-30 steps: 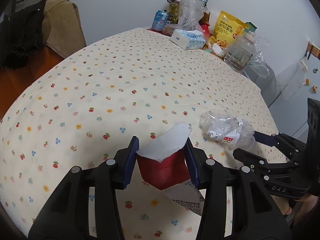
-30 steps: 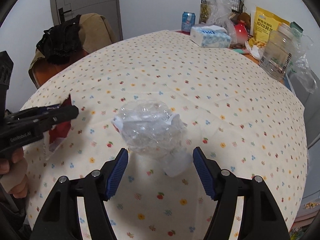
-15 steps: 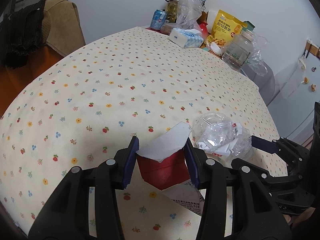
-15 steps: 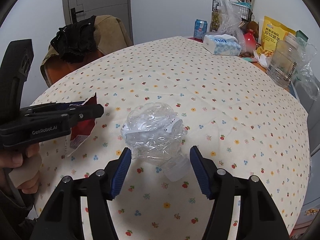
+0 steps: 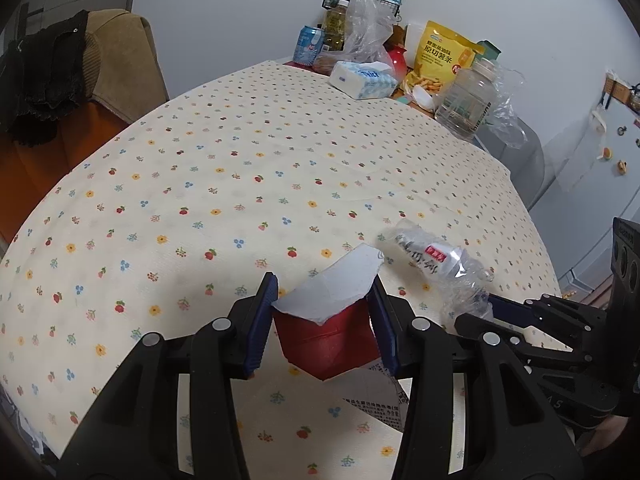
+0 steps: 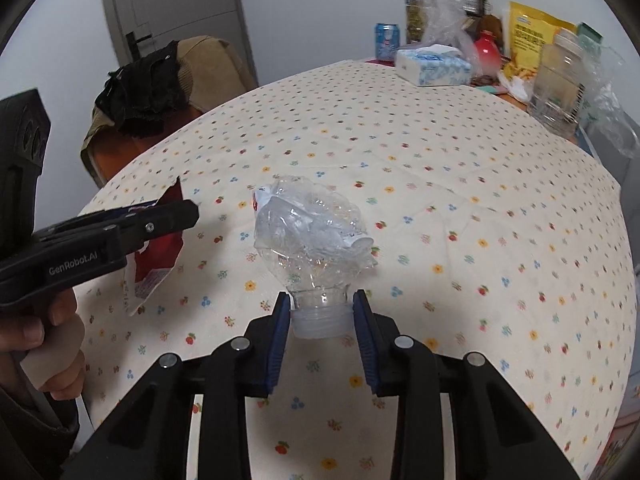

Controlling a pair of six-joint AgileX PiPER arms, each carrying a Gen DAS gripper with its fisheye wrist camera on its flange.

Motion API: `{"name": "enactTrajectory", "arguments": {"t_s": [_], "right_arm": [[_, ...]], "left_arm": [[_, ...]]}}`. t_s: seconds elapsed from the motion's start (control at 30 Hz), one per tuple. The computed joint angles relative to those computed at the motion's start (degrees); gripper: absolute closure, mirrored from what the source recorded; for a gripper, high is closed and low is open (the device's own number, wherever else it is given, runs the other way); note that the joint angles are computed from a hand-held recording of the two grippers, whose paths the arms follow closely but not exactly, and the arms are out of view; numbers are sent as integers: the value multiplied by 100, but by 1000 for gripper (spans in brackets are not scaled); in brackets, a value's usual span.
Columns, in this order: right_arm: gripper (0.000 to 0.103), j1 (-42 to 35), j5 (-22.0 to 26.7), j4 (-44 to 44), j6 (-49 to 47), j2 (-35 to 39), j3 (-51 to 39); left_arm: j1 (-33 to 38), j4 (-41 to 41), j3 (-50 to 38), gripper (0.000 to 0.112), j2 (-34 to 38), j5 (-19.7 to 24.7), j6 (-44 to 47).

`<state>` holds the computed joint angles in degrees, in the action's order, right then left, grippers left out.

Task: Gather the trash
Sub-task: 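Grasp the crumpled clear plastic bottle by its cap with the right tool, then carry the carton in the left tool while the right tool carries the bottle to the bin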

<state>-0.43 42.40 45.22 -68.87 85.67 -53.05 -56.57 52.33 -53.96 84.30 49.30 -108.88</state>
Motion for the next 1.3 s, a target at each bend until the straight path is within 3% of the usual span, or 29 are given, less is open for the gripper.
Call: {"name": "enactTrajectory", "arguments": {"t_s": [0.17, 0.3, 0.53, 0.7, 0.97, 1.3], "right_arm": [[72, -654, 204, 309, -117, -497, 278], [72, -1582, 694, 665, -279, -814, 480], [72, -3172, 1488, 904, -578, -911, 551], [71, -3964, 1692, 940, -709, -979, 442], [71, -5093, 2204, 1041, -1059, -832, -36], [71, -6404, 2721, 1094, -1347, -153, -805]], "left_arm": [[-168, 5, -299, 67, 139, 157, 131], [-325, 77, -620, 67, 355, 220, 161], [-565, 58, -1392, 67, 854, 305, 513], [-719, 63, -1925, 67, 1193, 370, 727], [-867, -19, -3137, 67, 1927, 389, 1269], [-1001, -564, -5348, 67, 3275, 554, 2525]]}}
